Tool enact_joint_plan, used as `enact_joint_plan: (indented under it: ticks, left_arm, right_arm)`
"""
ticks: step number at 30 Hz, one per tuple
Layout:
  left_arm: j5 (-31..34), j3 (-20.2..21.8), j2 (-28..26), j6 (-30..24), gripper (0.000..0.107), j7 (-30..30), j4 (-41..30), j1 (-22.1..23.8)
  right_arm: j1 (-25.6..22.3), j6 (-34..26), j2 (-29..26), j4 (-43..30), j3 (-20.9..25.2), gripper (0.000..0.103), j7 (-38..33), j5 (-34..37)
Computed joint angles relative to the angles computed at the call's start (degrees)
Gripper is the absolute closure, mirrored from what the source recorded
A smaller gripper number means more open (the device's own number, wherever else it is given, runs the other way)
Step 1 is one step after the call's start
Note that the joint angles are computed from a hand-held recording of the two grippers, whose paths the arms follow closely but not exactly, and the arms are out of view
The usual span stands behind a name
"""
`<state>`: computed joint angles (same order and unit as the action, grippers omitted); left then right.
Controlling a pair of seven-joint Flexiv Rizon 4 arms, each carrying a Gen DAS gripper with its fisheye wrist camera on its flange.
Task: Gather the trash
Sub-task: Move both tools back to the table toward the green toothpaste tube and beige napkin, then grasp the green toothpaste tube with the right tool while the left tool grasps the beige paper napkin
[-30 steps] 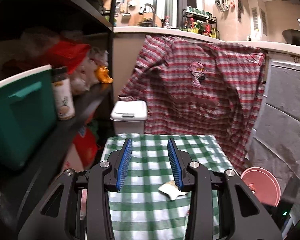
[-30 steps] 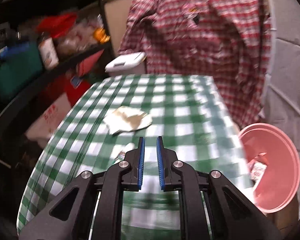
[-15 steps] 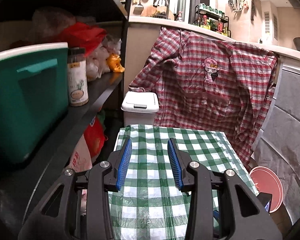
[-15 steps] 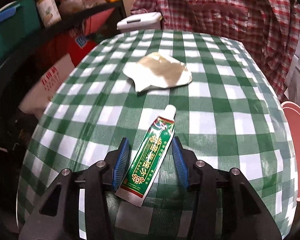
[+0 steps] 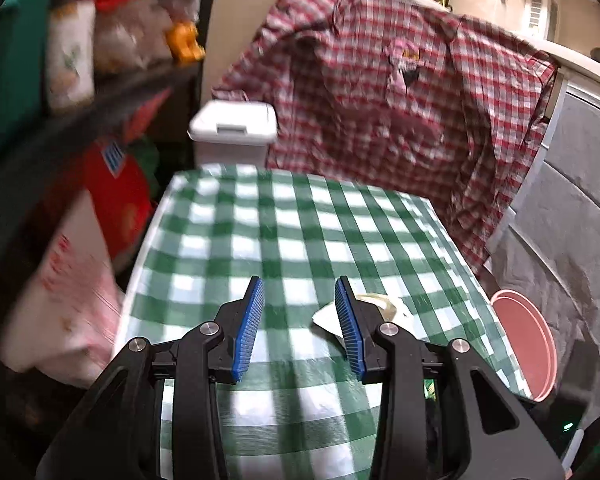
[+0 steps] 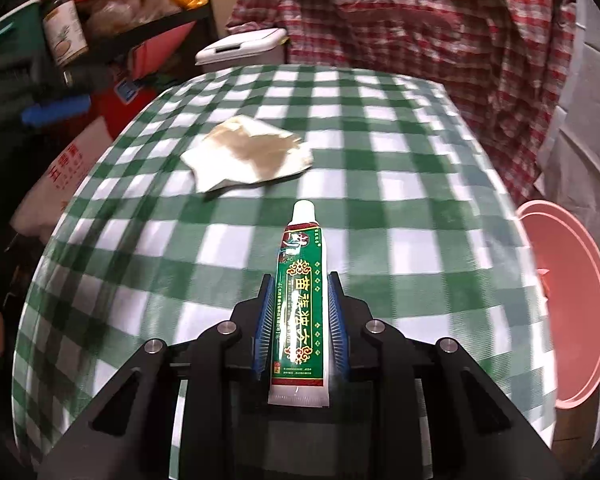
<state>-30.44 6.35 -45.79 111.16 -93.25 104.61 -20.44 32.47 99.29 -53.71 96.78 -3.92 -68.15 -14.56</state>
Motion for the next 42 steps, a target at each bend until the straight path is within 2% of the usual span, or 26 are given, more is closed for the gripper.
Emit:
enact_joint_plan:
  ticks: [2, 6, 10, 17, 19, 21, 22, 24, 27, 33, 34, 35, 39, 42]
  left_arm:
    - [2.08, -3.48, -0.86, -0.89, 0.07, -0.57, -0.95, 3.08]
    - [3.73, -4.66, -3.21, -5.03, 0.07, -1.01, -3.78, 4.2]
    - [5.3, -3.68, -5.44, -9.57, 0.07, -2.08, -6.53, 3.66]
    - [8.4, -1.76, -7.18, -13.25, 0.07, -4.87, -9.92, 2.65]
    - [9.12, -1.9, -7.27, -13.73, 0.081, -5.65, -10.27, 2.89]
    - [9.43, -0.88, -7.36, -15.14, 0.085, -6.7, -10.82, 2.32]
    - [9.75, -0.7, -7.36, -15.41, 0.092, -7.2, -10.95, 2.25]
    - [10.53, -1.08, -7.31, -15.46, 0.098, -7.91, -11.06, 2.61]
    - [11.39, -0.46, -7.04, -15.03, 0.102, -9.06, -11.04, 2.27]
    - [12.22, 1.04, -6.05, -13.69, 0.103, -10.3, -10.53, 1.21]
    - [12.32, 1.35, -5.84, -13.46, 0.103, -10.38, -10.32, 0.99]
    - [12.23, 2.18, -5.58, -13.25, 0.103, -10.65, -10.07, 0.29]
    - [11.83, 5.13, -4.77, -12.82, 0.103, -11.41, -9.16, -2.15]
    - [11.5, 6.6, -4.07, -12.39, 0.103, -11.81, -8.3, -3.51]
  right_arm:
    - [-0.14, 0.37, -0.02, -0.07, -0.7, 0.076, -0.15, 0.13]
    - [-2.37, -0.84, -0.25, -0.85, 0.57, 0.076, -0.7, -0.46]
    - [-3.55, -1.27, -0.38, -0.85, 1.35, 0.076, -1.36, -1.06]
    - [-4.62, -0.77, -0.27, -0.32, 2.12, 0.076, -2.97, -1.74]
    - [-4.78, -0.77, -0.25, -0.26, 2.26, 0.076, -3.12, -1.65]
    - [-4.83, -0.76, -0.17, -0.18, 2.26, 0.076, -3.22, -1.53]
    - [-4.95, -0.79, -0.15, -0.19, 2.36, 0.076, -3.3, -1.53]
    - [-4.76, -0.63, -0.14, -0.14, 2.16, 0.077, -3.28, -1.34]
    - [-5.05, -0.44, 0.03, 0.02, 2.31, 0.077, -3.47, -1.25]
    - [-5.26, 0.44, 0.63, 0.56, 2.25, 0.079, -3.79, -0.85]
    - [-5.33, 0.6, 0.79, 0.68, 2.27, 0.082, -3.84, -0.77]
    - [-5.32, 0.74, 0.96, 0.81, 2.18, 0.099, -3.88, -0.67]
    - [-5.99, 1.24, 1.64, 1.34, 2.8, 0.099, -4.35, -0.67]
    - [-9.59, -0.72, 1.84, 1.0, 7.07, 0.099, -4.43, -1.35]
